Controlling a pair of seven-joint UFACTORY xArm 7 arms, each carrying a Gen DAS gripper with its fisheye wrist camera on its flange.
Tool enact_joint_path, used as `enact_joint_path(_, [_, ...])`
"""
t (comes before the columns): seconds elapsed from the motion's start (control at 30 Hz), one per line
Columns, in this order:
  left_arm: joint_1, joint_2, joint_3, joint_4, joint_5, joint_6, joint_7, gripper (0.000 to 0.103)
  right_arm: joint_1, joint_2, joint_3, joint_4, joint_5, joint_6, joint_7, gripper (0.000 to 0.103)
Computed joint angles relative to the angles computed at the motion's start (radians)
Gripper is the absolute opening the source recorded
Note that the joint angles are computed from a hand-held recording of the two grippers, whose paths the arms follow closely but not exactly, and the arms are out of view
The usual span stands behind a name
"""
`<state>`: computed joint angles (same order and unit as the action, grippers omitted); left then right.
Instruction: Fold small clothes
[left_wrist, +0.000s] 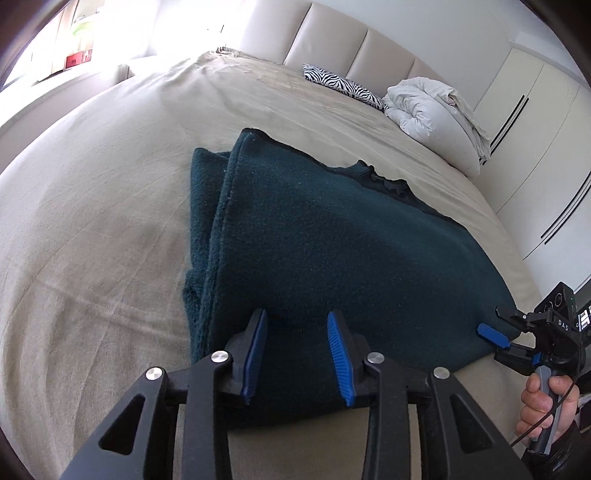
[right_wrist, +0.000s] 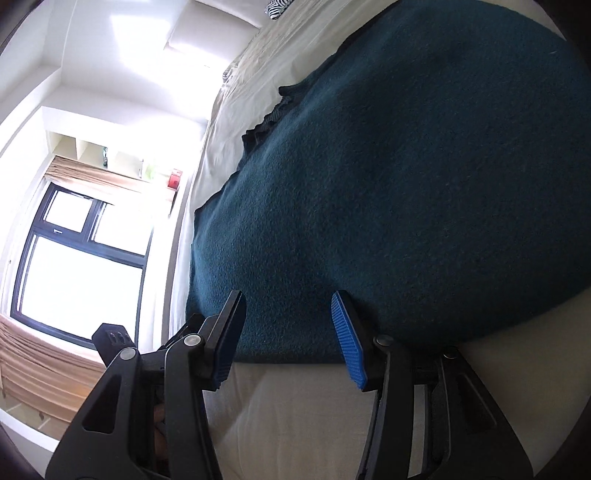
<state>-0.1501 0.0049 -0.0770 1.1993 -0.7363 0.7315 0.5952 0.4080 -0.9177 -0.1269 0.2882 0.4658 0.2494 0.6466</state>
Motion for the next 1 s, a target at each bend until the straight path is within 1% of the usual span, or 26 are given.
enact_joint_path(0.03, [0.004,0.0,0.004,0.0,-0.019,0.013,0.015,0.037,-0.038,-0.043,0.011,-0.024,-0.005,0.008,0.015,0.046])
enact_joint_path(0.13, [0.017,-0.009,0.015,-0.009,-0.061,0.038,0.053,0.037,-0.183,-0.179,0.054,-0.078,-0.056,0.092,0.072,0.046])
enact_joint_path(0.2, [0.027,-0.015,0.023,-0.013,-0.082,0.057,0.068,0.037,-0.262,-0.287,0.05,-0.117,-0.087,0.156,0.095,0.046])
enact_joint_path(0.23, [0.032,-0.016,0.028,-0.013,-0.095,0.071,0.075,0.037,-0.308,-0.328,0.011,-0.122,-0.111,0.197,0.075,0.046])
enact_joint_path(0.33, [0.048,-0.025,0.04,-0.017,-0.109,0.095,0.082,0.037,-0.436,-0.475,-0.004,-0.153,-0.157,0.318,0.081,0.046])
enact_joint_path(0.4, [0.059,-0.037,0.051,-0.021,-0.121,0.116,0.094,0.037,-0.515,-0.538,-0.041,-0.153,-0.185,0.39,0.068,0.046])
enact_joint_path(0.43, [0.066,-0.046,0.057,-0.023,-0.126,0.127,0.094,0.037,-0.553,-0.563,-0.05,-0.146,-0.198,0.426,0.065,0.048])
enact_joint_path(0.47, [0.073,-0.057,0.064,-0.027,-0.131,0.134,0.091,0.037,-0.587,-0.591,-0.045,-0.14,-0.211,0.465,0.072,0.048])
enact_joint_path(0.5, [0.077,-0.076,0.067,-0.041,-0.122,0.112,0.077,0.048,-0.618,-0.613,-0.049,-0.128,-0.227,0.504,0.071,0.048])
enact_joint_path(0.53, [0.08,-0.094,0.073,-0.053,-0.128,0.088,0.074,0.057,-0.654,-0.653,-0.06,-0.113,-0.248,0.567,0.066,0.049])
enact_joint_path(0.57, [0.084,-0.105,0.083,-0.058,-0.15,0.079,0.078,0.06,-0.67,-0.661,-0.047,-0.096,-0.258,0.597,0.072,0.05])
enact_joint_path(0.63, [0.092,-0.094,0.104,-0.034,-0.187,0.106,0.061,0.064,-0.667,-0.655,-0.03,-0.061,-0.269,0.627,0.074,0.05])
enact_joint_path(0.67, [0.096,-0.079,0.107,-0.016,-0.185,0.124,0.037,0.064,-0.652,-0.647,-0.023,-0.049,-0.266,0.622,0.073,0.05])
enact_joint_path(0.73, [0.103,-0.033,0.101,0.035,-0.173,0.156,0.0,0.064,-0.601,-0.611,0.004,-0.028,-0.239,0.576,0.083,0.05])
enact_joint_path(0.77, [0.106,-0.01,0.094,0.056,-0.171,0.169,-0.011,0.064,-0.563,-0.576,0.016,-0.016,-0.236,0.542,0.105,0.05])
enact_joint_path(0.8, [0.108,0.018,0.085,0.084,-0.163,0.178,-0.036,0.064,-0.512,-0.5,0.068,0.0,-0.191,0.465,0.107,0.05])
enact_joint_path(0.83, [0.112,0.042,0.077,0.108,-0.16,0.189,-0.061,0.064,-0.472,-0.46,0.079,0.011,-0.179,0.428,0.105,0.05])
enact_joint_path(0.87, [0.117,0.069,0.069,0.136,-0.159,0.205,-0.083,0.064,-0.423,-0.394,0.092,0.025,-0.164,0.368,0.106,0.05])
enact_joint_path(1.0, [0.14,0.164,0.032,0.231,-0.165,0.25,-0.139,0.064,-0.271,-0.235,0.107,0.069,-0.122,0.248,0.103,0.05])
